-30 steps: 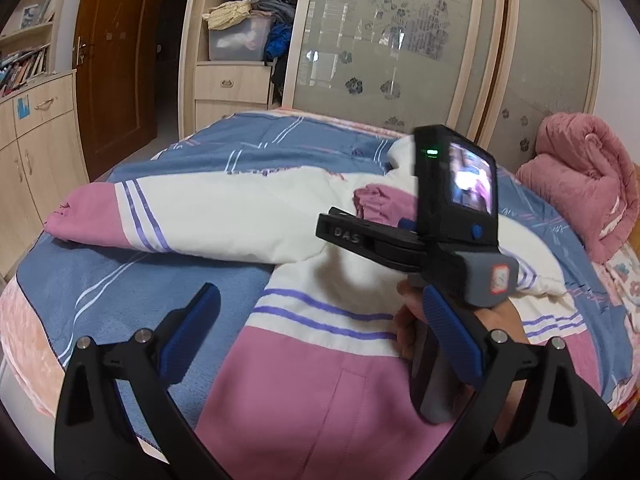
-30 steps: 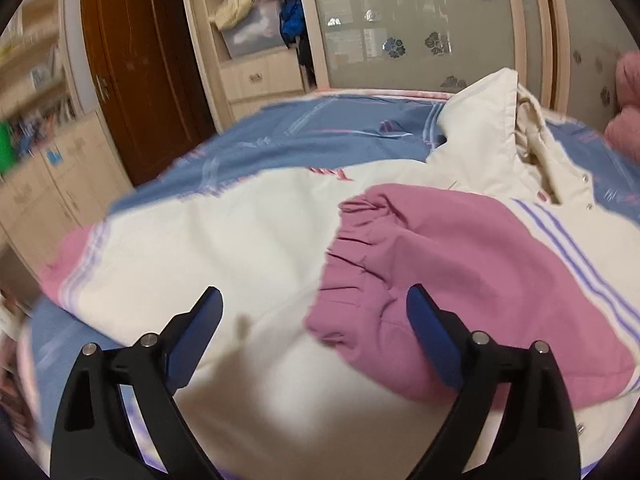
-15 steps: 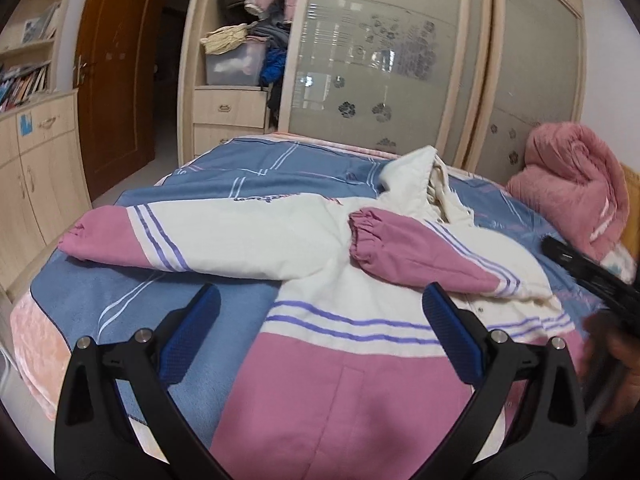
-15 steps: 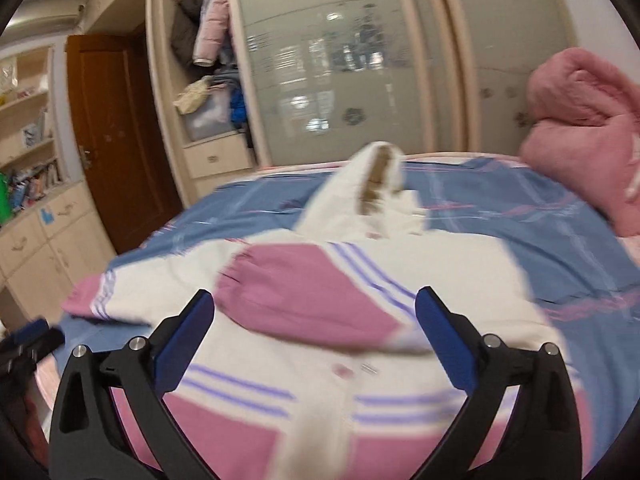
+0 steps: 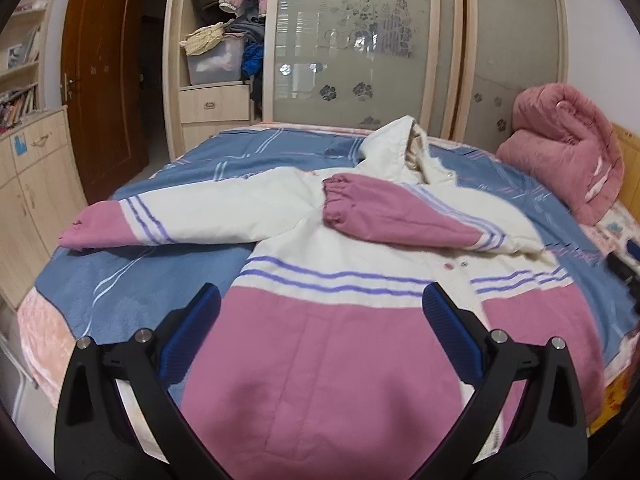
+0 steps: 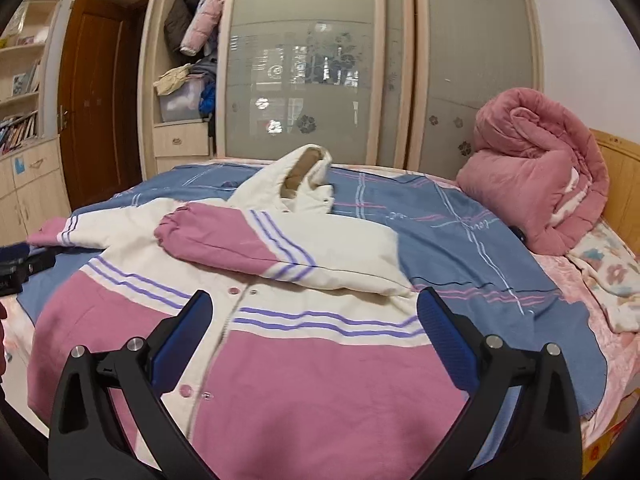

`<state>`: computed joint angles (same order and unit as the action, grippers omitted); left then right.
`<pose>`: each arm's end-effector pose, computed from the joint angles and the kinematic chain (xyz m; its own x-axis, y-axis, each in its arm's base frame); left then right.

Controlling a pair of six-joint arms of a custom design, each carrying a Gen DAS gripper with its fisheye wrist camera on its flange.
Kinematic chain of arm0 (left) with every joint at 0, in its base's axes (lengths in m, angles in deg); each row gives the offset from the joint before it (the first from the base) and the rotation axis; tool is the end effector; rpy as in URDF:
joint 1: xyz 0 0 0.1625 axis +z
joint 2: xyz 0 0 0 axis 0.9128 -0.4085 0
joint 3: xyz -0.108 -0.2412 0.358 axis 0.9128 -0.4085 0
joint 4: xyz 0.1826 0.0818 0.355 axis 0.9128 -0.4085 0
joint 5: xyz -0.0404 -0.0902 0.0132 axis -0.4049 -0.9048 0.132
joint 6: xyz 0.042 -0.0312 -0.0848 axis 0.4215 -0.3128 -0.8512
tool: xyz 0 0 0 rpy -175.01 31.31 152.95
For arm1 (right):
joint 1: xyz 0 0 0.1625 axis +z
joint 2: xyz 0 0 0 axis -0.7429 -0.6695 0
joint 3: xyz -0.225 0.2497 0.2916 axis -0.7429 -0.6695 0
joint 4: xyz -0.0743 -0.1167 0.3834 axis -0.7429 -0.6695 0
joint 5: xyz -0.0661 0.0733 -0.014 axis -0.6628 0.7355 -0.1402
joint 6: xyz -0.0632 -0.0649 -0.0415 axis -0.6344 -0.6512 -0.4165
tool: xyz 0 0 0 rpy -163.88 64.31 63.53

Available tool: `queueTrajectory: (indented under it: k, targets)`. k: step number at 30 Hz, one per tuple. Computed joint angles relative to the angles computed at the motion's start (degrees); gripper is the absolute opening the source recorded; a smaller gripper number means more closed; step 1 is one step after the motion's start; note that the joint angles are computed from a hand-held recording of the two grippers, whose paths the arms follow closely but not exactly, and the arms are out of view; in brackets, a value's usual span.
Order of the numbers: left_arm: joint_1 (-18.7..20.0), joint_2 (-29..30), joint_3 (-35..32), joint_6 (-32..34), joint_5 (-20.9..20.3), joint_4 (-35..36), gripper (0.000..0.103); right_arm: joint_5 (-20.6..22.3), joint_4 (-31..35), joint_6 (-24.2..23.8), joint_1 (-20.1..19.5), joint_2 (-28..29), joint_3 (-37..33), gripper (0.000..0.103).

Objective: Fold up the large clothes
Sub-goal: 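Reach the left gripper to the other pink sleeve cuff and grasp it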

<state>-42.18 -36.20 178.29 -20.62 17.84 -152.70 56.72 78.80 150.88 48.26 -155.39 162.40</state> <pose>-0.3311 -0.3726 0.3878 -0.6788 0.4011 -0.6151 0.7256 0.4954 -0.4776 0.3723 -0.2161 0.3194 -0.6430 0.3659 0.6728 -0.5603 0.3741 -0.7390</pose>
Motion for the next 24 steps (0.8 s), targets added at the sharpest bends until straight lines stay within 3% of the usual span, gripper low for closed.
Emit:
queueTrajectory:
  k: [4, 10, 16, 21, 24]
  targets:
    - [0.25, 0.25, 0.28, -0.51, 1.06, 0.34, 0.101, 0.33, -3.45, 3.03, 0.7, 0.27, 0.74, 0.102]
    - [0.08, 2.63, 1.44, 4.29, 7.3, -5.82, 0.101, 0.21, 0.71, -4.67, 1.03, 0.55, 1.76, 0.102]
    - [1.13, 2.56, -1.09, 1.41, 1.4, -1.59, 0.101, -0.55, 4.1, -8.54, 0.15, 0.83, 2.05, 0.102]
    - [0.02, 2.97, -1.06, 3.61, 0.73, -3.15, 0.101, -3.83, 9.35, -11.77, 0.08, -0.06, 2.59, 0.102]
    - [-0.37, 3.14, -1.21, 4.59, 0.38, -3.28, 0.101, -3.75, 4.52, -8.38, -0.64, -2.26, 0.8, 0.102]
